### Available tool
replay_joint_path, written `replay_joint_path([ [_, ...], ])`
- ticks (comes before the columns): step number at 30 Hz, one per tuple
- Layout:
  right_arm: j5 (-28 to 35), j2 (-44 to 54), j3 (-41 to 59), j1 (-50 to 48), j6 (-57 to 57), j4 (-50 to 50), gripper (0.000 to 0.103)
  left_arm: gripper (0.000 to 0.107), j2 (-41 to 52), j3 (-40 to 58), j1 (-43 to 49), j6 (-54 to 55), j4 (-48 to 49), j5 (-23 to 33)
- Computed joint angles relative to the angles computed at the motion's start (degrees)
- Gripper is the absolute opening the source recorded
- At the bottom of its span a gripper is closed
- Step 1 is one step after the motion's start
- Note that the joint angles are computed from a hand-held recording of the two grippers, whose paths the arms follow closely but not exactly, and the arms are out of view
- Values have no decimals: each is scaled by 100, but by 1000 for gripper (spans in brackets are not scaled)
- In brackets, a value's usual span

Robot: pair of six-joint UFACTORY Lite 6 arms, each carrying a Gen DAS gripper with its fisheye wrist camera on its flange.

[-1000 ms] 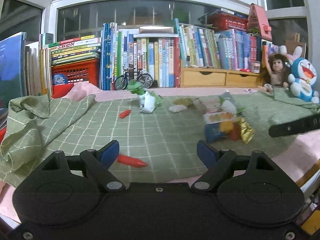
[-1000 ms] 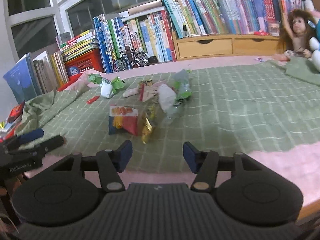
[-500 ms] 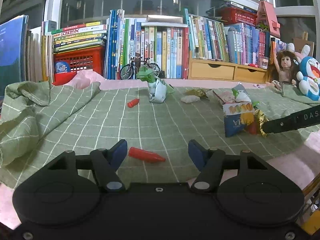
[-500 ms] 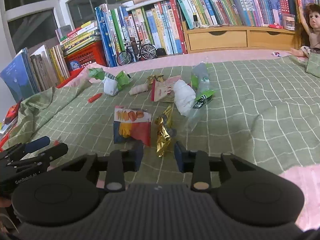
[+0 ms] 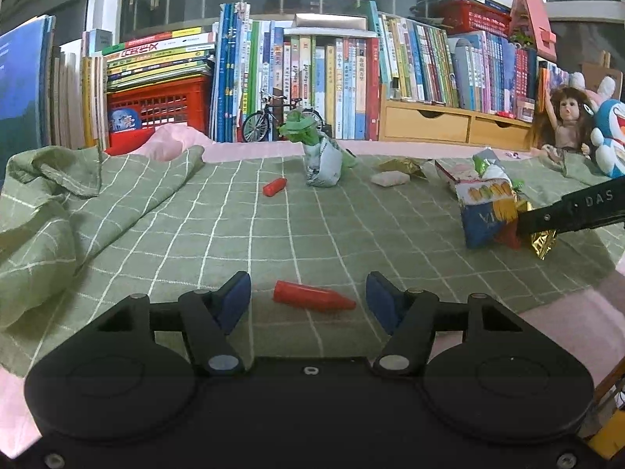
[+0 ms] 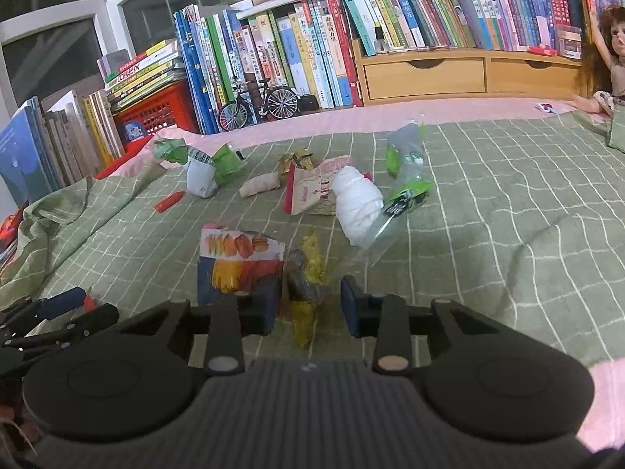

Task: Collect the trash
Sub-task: 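Grasp the red crayon with the left tool while the right tool grasps the gold foil candy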

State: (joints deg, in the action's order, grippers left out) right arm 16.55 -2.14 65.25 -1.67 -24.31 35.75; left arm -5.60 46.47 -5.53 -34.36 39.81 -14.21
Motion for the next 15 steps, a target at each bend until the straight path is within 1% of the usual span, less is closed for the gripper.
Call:
replay_joint_path([
  [2, -20, 76, 27, 28, -32, 29, 41, 58, 38, 67, 28, -400, 459, -17],
  [4, -76, 124, 16, 59, -103, 82, 41, 44, 60, 117, 65, -944, 1003, -82],
  [5, -138, 113, -22, 84, -157, 116, 41, 40, 50, 113, 54, -1021, 1081, -99],
  [7, -196, 72, -70, 118, -185, 111, 39, 39, -9, 69, -18, -754, 814, -38],
  [9, -171, -7, -128, 105, -335, 255, 31, 39, -76, -4, -65, -599, 662, -53],
  [11, -130, -125, -215, 83, -477, 362, 28, 39, -147, -55, -70, -870, 945, -105],
  [15, -100, -374, -364, 75, -493, 332, 26, 39, -354, -157, -179, -1277, 1309, -121],
])
